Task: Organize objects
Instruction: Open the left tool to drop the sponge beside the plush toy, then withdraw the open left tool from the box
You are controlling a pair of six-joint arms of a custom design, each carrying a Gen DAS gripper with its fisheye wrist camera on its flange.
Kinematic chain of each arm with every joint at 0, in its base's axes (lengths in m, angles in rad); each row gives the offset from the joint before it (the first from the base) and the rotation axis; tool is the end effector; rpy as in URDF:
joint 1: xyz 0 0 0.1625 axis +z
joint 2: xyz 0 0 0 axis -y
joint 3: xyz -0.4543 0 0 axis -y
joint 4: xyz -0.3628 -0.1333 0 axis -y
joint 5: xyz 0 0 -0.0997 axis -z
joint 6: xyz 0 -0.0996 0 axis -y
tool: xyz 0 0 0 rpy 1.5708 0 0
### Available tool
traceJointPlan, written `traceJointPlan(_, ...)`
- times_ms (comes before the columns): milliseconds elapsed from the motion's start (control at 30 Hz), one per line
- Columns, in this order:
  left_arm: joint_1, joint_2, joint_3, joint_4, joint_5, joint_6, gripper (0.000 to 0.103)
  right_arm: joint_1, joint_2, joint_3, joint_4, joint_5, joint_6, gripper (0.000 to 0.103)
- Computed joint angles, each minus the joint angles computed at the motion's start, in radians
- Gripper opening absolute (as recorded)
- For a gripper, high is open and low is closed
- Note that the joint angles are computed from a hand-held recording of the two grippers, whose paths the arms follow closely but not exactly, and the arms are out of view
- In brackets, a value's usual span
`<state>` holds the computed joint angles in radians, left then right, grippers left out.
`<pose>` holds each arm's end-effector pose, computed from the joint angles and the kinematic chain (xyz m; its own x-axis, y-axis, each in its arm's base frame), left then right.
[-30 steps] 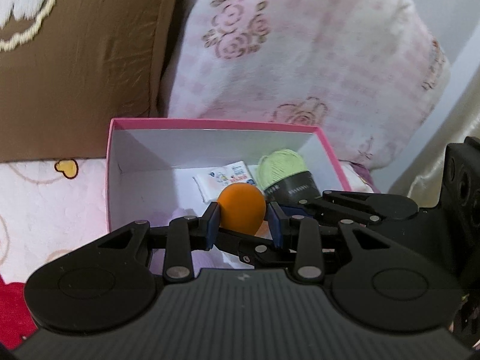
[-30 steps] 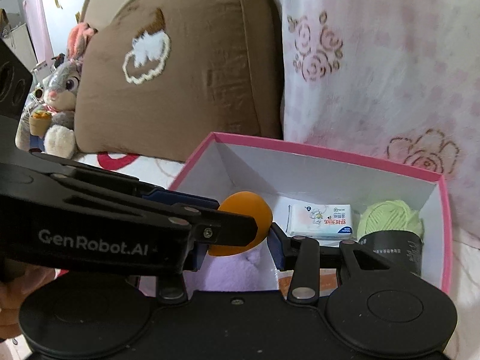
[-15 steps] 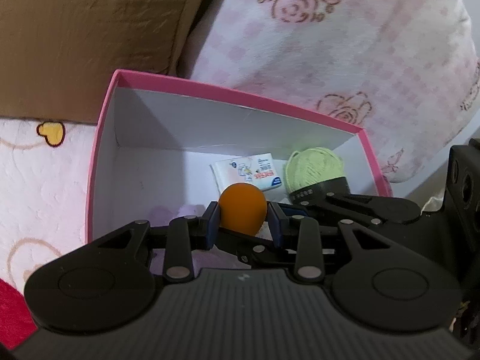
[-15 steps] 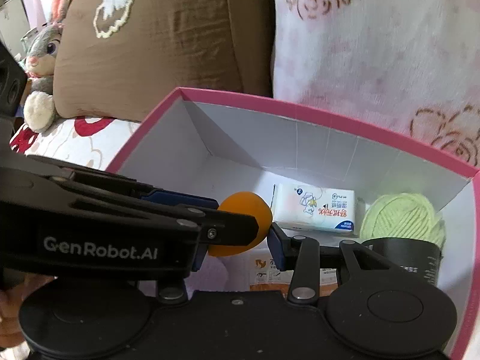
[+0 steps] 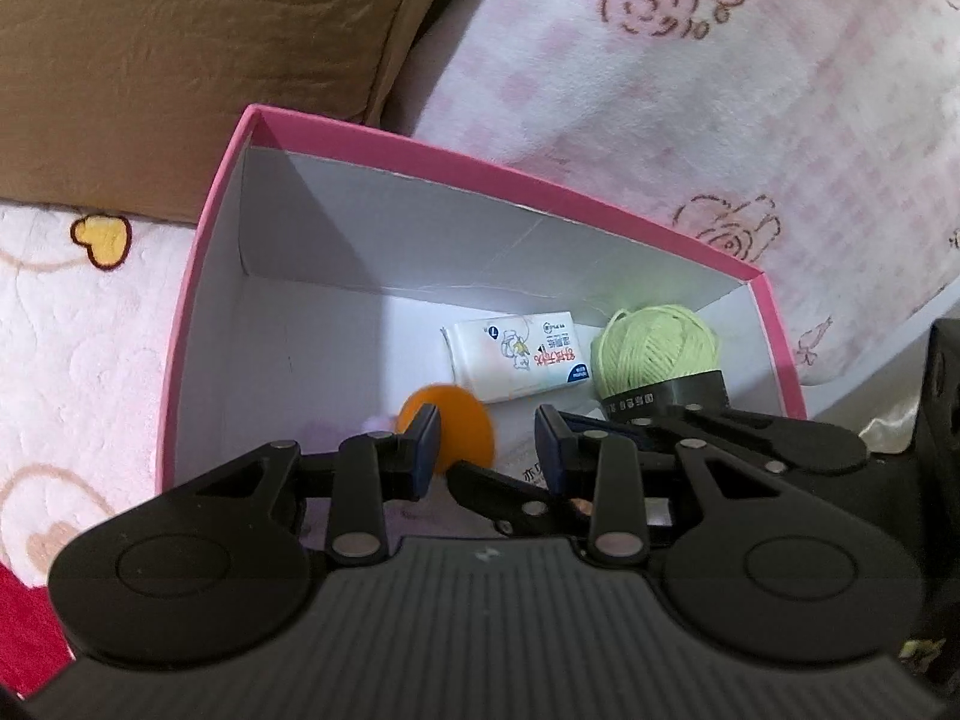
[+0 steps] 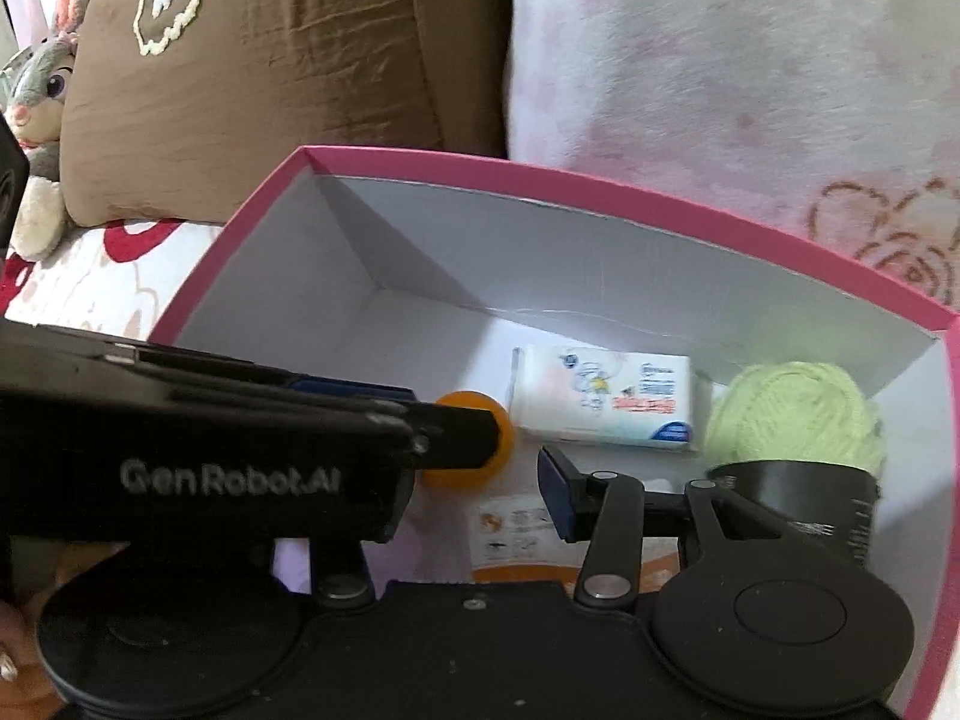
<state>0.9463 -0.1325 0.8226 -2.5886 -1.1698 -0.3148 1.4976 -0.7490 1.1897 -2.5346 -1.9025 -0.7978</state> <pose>-0.3597 -0.7935 -0.0632 -0.9514 0.1771 -0.2517 0.2724 0.8655 -0.4205 0.0425 -0.7995 0.2853 -0.6955 -0.4569 0.5546 -0.6222 0.7689 -0.1469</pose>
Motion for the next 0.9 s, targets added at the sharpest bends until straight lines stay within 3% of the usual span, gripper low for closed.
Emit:
traceJointPlan(367,-0.055,-0.108,0.140,0.027,0.082,0.065,0.037,-0.017,-0.180,0.256,-0.190,0.132,-0.015,0.059)
traceJointPlan(900,-0.174,-0.330,0.396,0.060,0.110,0.126,0.048,0.026,-0.430,0.516,-0.278,0.221,-0.034,0.062)
